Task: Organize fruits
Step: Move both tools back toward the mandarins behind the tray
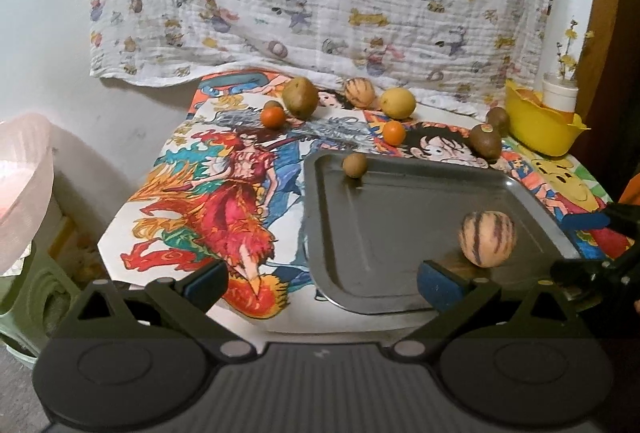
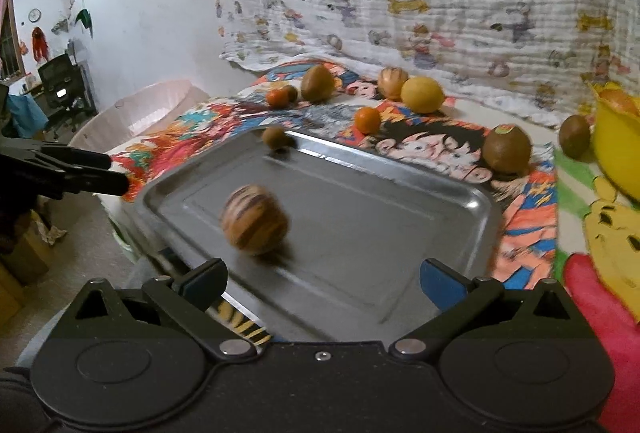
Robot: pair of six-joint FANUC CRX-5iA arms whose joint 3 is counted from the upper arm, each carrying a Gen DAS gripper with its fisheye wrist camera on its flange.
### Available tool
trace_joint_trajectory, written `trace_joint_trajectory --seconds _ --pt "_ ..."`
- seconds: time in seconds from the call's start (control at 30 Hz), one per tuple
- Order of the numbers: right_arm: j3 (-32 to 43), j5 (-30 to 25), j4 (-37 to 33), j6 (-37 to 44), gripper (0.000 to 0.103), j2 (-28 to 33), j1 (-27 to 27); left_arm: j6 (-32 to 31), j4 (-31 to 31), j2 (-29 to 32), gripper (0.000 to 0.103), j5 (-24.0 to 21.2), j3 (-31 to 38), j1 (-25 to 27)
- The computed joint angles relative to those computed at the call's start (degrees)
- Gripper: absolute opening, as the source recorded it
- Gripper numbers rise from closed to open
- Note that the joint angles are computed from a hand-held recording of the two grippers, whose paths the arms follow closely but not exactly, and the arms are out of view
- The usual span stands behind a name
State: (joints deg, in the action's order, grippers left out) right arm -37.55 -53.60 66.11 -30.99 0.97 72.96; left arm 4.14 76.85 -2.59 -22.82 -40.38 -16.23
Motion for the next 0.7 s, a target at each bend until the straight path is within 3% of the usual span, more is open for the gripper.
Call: trace_joint_trajectory --seconds 0.27,0.7 --pt "-0.1 -0.6 0.2 4.2 0.102 -1.2 -3.8 13.4 -12.5 4.7 0.102 -3.4 7.7 3.4" --pt "4.3 9.9 1.4 15.3 0.102 -1.4 -16.0 17.4 -16.4 12.5 0.102 -1.5 18.1 1.7"
